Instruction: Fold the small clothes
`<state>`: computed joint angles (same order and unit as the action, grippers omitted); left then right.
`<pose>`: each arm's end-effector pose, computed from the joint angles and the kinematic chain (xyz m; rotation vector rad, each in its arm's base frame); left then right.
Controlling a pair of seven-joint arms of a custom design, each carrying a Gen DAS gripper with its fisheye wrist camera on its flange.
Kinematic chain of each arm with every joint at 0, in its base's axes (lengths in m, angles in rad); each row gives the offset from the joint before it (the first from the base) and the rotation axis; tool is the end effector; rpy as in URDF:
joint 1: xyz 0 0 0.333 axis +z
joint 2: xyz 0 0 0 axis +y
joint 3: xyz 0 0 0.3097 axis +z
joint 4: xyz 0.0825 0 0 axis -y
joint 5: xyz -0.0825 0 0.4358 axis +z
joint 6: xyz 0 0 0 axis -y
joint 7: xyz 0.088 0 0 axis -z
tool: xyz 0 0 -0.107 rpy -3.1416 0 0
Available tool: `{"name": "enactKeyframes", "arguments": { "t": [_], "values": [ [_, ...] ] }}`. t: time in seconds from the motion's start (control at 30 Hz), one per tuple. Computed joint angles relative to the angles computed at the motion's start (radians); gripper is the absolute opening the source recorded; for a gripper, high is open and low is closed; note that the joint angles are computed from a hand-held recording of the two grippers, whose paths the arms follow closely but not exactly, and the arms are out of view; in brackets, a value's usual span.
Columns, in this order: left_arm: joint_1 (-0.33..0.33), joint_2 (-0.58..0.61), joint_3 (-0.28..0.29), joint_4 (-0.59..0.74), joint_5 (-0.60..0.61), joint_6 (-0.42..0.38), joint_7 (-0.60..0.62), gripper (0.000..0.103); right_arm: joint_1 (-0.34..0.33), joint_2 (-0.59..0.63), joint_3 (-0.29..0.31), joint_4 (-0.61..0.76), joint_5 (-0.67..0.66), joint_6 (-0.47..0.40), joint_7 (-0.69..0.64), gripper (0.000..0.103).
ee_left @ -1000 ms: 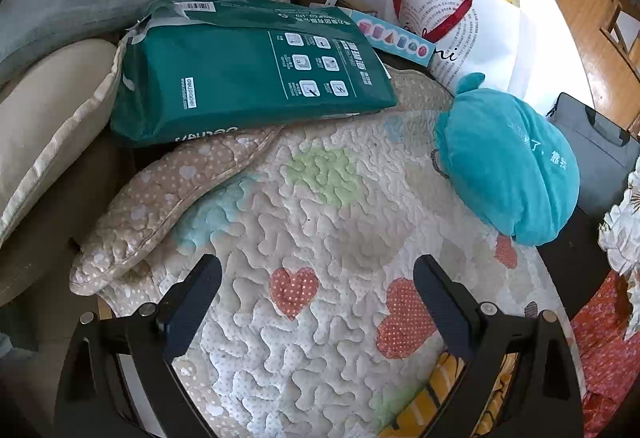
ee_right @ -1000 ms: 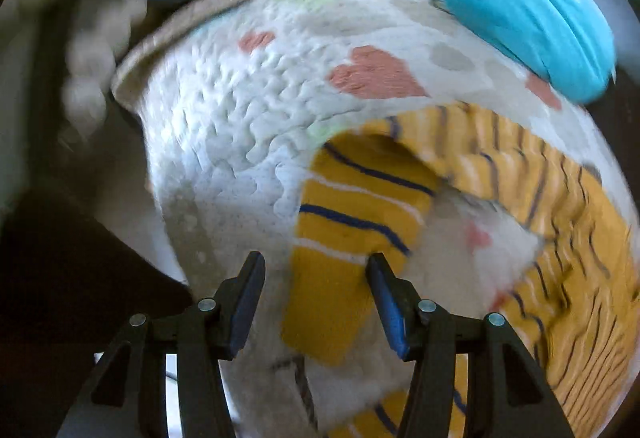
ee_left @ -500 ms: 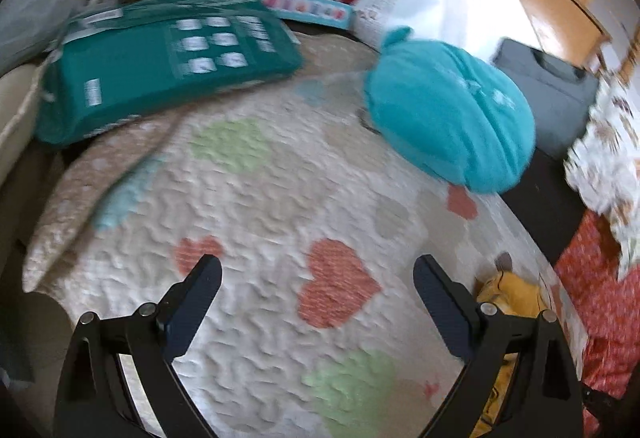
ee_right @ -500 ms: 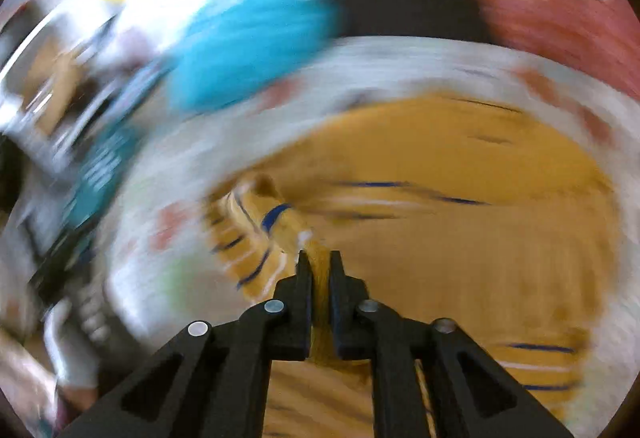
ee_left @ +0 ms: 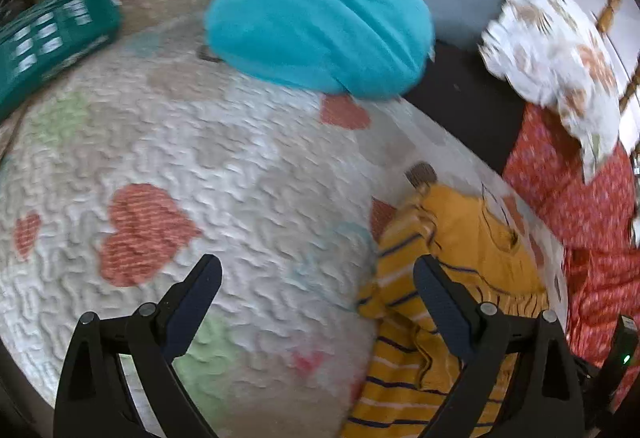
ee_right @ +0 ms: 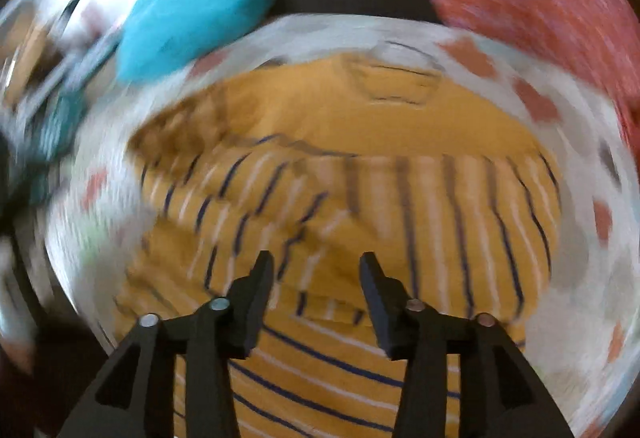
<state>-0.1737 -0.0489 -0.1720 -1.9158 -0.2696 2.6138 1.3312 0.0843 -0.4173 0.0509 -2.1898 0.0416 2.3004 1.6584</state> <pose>0.6085 -0.2150 0.5782 -2.0267 1.8874 -1.0952 0.5181 0.0745 0.5947 -1.9271 1.8711 -0.4352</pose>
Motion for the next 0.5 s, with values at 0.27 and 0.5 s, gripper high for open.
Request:
{"name": "enactKeyframes", "arguments": {
  "t": [0.27,0.5],
  "values": [
    [0.001,0.048,-0.015,0.044,0.020,-0.026,-0.023,0.096,0.003,0.087,0.043,0.018,-0.198,0.009,-0.027,0.006],
    [0.023,0.041,-0.002,0.030,-0.033,-0.020,-0.062,0.096,0.096,0.049,-0.167,0.235,0.517,-0.170,-0.214,0.006]
  ]
}}
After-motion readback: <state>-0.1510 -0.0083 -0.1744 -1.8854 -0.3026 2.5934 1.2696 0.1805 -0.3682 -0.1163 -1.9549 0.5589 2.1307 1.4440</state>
